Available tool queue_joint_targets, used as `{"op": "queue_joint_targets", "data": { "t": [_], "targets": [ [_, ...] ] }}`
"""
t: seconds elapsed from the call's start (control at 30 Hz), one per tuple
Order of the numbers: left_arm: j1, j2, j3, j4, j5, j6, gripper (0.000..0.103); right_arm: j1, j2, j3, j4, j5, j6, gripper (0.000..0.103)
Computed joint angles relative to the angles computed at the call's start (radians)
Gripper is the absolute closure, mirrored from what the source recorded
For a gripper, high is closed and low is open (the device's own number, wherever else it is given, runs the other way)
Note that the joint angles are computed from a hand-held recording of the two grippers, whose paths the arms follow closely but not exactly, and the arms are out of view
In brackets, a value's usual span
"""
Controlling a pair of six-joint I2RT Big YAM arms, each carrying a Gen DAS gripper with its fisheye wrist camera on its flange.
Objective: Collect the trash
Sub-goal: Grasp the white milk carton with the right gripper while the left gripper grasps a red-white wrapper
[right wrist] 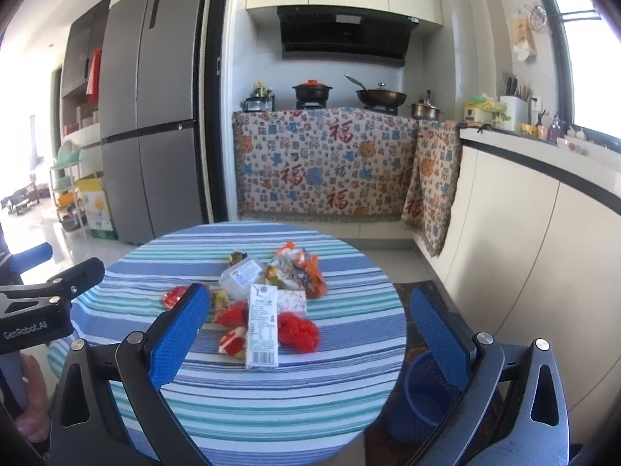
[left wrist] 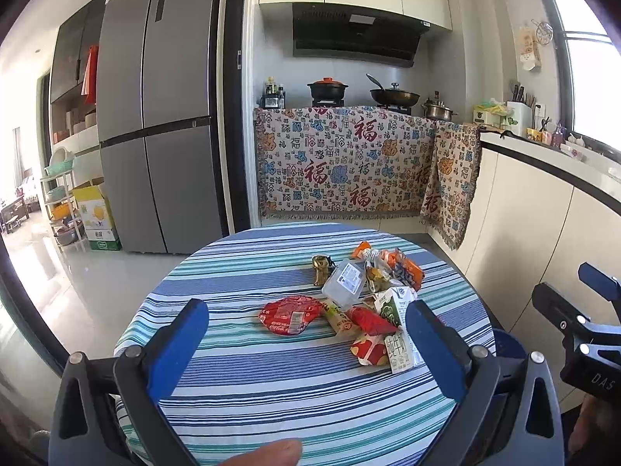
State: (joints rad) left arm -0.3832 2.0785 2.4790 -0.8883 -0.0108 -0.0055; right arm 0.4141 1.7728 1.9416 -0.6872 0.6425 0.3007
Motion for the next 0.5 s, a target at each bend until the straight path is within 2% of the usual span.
{"op": "queue_joint_targets", "data": {
  "t": [0.1,0.2,0.33,0.5],
  "targets": [
    [0.004,0.051,0.064,-0.065,0.016,0.033,0.0,-0.017,0.015,-0.005,-0.008,-0.054,0.02,0.0],
    [0.01,0.097,0.113,-0.12,0.039,0.045,0.0,-0.041,0.045,0.004,-0.036,-0.154,0.059,0.001],
    [0.019,0.139,0.128,-0.142,0.058,0.039,0.0,-0.058,0.106,0.047,-0.085,-0.239,0.066,0.017],
    [0.032,0.279,0.338,-0.292,0.111,0.026,0.0,-0.079,0.215,0.158,-0.169,-0.316,0.05,0.024]
  ]
}}
